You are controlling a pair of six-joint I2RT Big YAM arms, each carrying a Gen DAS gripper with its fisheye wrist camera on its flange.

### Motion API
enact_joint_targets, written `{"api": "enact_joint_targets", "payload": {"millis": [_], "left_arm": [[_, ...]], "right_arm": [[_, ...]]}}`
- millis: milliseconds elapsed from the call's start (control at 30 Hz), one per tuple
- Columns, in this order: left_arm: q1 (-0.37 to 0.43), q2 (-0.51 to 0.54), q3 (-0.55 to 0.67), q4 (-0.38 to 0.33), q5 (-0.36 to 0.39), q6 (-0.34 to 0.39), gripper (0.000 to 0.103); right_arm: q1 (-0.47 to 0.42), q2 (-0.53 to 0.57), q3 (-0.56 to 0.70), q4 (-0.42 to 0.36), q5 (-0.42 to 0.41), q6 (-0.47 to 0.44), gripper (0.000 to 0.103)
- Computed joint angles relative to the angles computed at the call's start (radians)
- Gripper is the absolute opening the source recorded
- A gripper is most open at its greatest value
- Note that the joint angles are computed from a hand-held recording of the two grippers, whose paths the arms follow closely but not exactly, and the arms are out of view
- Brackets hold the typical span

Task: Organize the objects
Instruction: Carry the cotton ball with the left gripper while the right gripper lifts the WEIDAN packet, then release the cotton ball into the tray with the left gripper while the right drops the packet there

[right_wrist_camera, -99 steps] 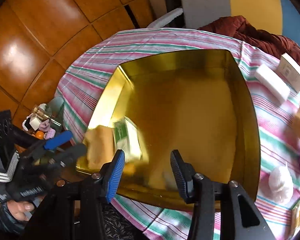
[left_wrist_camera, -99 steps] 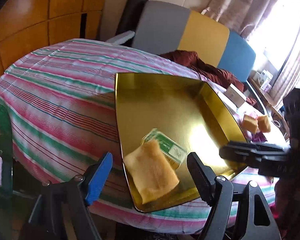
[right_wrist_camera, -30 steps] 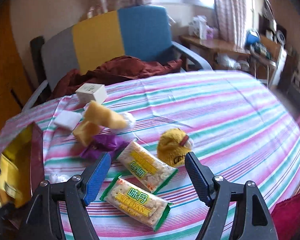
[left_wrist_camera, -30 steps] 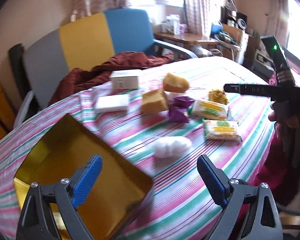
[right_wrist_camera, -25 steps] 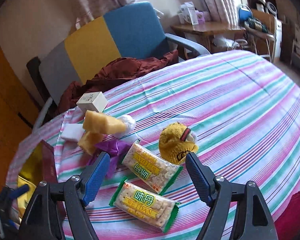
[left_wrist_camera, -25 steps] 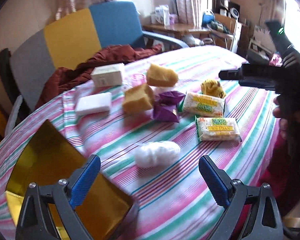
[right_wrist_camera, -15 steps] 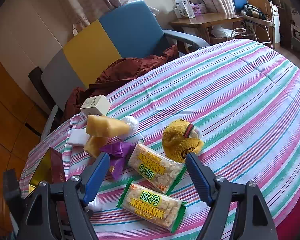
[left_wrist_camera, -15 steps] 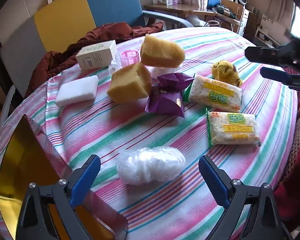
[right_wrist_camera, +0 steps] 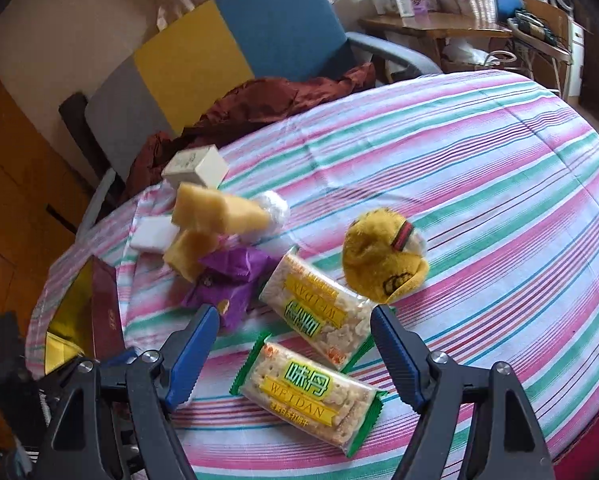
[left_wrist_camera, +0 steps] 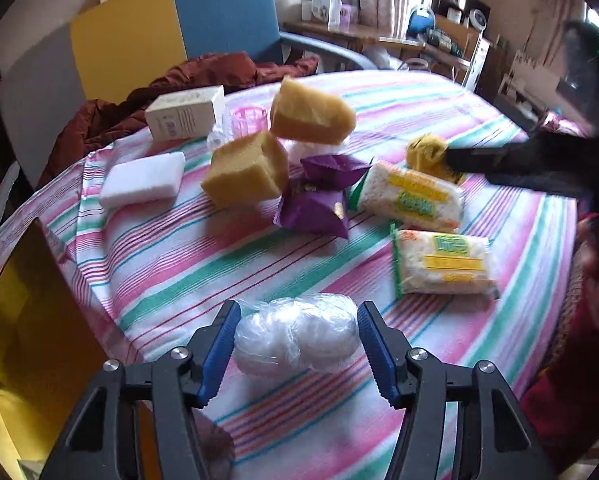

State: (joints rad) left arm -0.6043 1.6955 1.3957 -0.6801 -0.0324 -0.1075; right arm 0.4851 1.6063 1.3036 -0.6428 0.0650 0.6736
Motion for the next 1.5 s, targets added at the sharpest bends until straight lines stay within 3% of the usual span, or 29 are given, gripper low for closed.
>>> {"api": "enact_joint_targets", "payload": {"millis": [167,267,467,533,633,667,933,1067,1267,1500], "left_arm": [[0.01,-0.092,-0.076,0.045,0.035,-0.028,0.061],[0.024,-0.144,-0.115,0.063,0.055,-0.043,0.061],[0.052,-0.244,-0.197,0.094,0.077,-0.072,0.062],[0.064,-0.28,-0.227,0.104,0.08,-0.085,0.062],[0.088,-0.337,-0.276,0.12,0.084,-0.109,0.062],[0.093,-0.351,-0.288,0.121,0.084,-0.116,0.062],[0.179,-0.465,-0.388,0.137,0.08,-0.173,0.062],[0.254,-0.513,-0.425,0.149,0.088,-0.211,0.062],[0.366,-0.53,-0.436,0.147,0.083,-0.227,0.062],[0.461,-0.476,-0.4,0.137,0.041,-0.19,0.062]], "right_arm": [[0.039,0.113,0.126,-0.193,-0.011,-0.115,0.08],[0.066,0.17,0.186,-0.292,0.036,-0.166,0.08],[0.077,0.241,0.25,-0.423,0.062,-0.193,0.083],[0.08,0.239,0.248,-0.417,0.057,-0.204,0.08],[0.088,0.221,0.231,-0.394,0.035,-0.223,0.055],[0.094,0.217,0.228,-0.392,0.039,-0.226,0.052],[0.147,0.12,0.151,-0.293,-0.007,-0.206,0.049],[0.185,0.09,0.184,-0.254,-0.03,-0.227,0.05],[0.243,0.195,0.385,-0.242,-0.111,-0.277,0.049],[0.299,0.426,0.724,-0.378,-0.172,-0.321,0.05]]}}
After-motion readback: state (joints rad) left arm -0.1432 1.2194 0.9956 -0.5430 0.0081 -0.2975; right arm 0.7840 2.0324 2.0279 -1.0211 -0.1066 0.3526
